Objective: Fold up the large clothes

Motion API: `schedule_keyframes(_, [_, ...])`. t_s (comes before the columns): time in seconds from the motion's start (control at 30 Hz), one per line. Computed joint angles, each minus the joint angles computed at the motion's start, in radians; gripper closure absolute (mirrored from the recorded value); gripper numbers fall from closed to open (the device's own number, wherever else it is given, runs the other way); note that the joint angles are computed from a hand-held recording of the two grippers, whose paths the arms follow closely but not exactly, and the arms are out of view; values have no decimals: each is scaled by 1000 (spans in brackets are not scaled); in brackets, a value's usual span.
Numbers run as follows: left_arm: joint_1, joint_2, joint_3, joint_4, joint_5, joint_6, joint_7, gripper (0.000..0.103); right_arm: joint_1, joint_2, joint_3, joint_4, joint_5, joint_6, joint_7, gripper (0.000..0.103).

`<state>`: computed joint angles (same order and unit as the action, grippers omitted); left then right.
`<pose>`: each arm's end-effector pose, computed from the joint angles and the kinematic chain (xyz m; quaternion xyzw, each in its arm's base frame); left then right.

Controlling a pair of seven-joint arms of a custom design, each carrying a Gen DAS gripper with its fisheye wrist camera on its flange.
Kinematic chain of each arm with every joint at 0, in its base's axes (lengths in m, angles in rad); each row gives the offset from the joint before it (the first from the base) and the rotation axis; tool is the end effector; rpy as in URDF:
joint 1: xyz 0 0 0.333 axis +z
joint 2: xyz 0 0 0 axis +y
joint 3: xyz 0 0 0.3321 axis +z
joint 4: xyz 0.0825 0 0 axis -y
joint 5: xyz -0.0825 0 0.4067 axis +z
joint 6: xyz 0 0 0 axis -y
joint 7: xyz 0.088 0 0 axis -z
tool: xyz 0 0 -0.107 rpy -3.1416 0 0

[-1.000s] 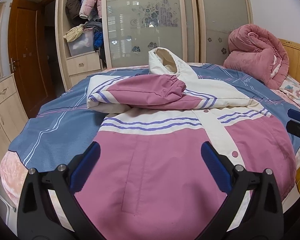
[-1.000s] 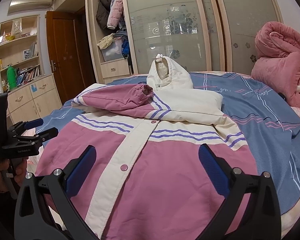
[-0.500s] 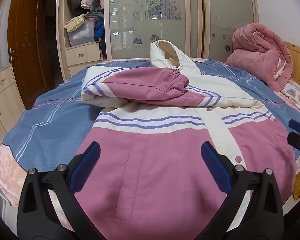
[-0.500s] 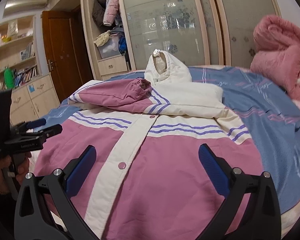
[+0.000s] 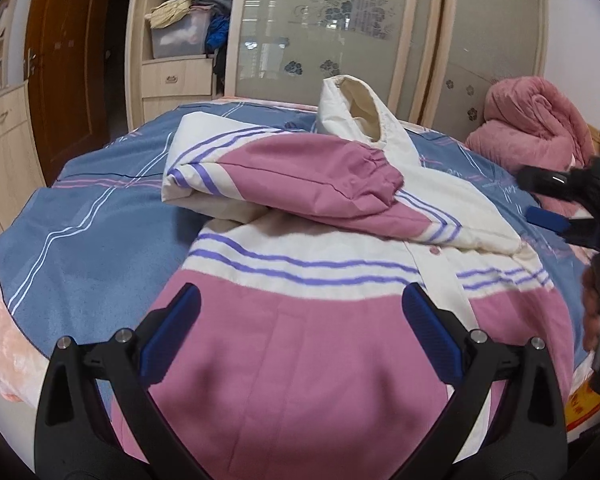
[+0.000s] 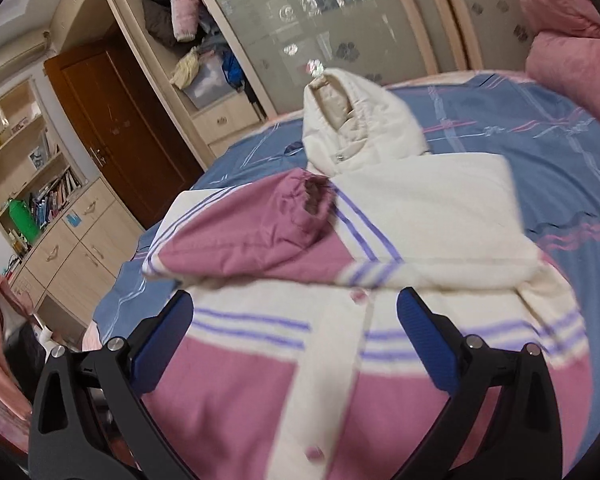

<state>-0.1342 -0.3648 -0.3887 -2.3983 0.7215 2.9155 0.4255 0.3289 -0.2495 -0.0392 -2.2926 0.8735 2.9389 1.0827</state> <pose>0.4030 -0.2977 0.5313 -0.6104 0.6460 -0.3787 0.2582 0.5184 0.1013 0.5443 -0.6219 0.6268 -0.1372 0.4489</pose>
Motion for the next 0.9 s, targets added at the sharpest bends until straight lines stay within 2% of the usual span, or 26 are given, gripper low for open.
schedule_keyframes(0.07, [-11,12,21,8,-29,1,9,2,-40,82,19,95,-82,-52,102,18])
schedule_keyframes(0.2, [-30,19,47,13,-73,7,50,2,-97,241,50,279,-268,-119,302,28])
schedule_keyframes(0.27, [-23,13,44,11,-72,15,59,2,-108,309,54,355,-430,-121,427,29])
schedule_keyframes(0.33, [-3,10,29,14,-53,11,56,2,-111,380,49,440,-520,-163,504,29])
schedule_keyframes(0.4, [5,11,27,15,-47,9,56,2,-107,443,42,515,-582,-199,563,29])
schedule_keyframes(0.5, [-11,19,48,15,-76,9,82,2,-117,514,56,593,-589,-245,565,29])
schedule_keyframes(0.53, [-11,20,50,15,-81,8,85,2,-132,533,75,616,-549,-268,537,34])
schedule_keyframes(0.6, [-13,23,54,16,-90,10,96,2,-151,575,105,672,-486,-325,490,56])
schedule_keyframes(0.63, [-11,23,54,16,-91,11,98,2,-147,581,106,681,-484,-330,480,80])
schedule_keyframes(0.67, [-8,21,52,14,-90,14,97,2,-132,581,97,682,-505,-327,489,91])
schedule_keyframes(0.77, [0,17,46,9,-85,21,98,2,-100,553,82,645,-552,-243,503,93])
schedule_keyframes(0.9, [4,18,41,8,-82,19,100,2,-112,461,94,572,-510,-113,464,94])
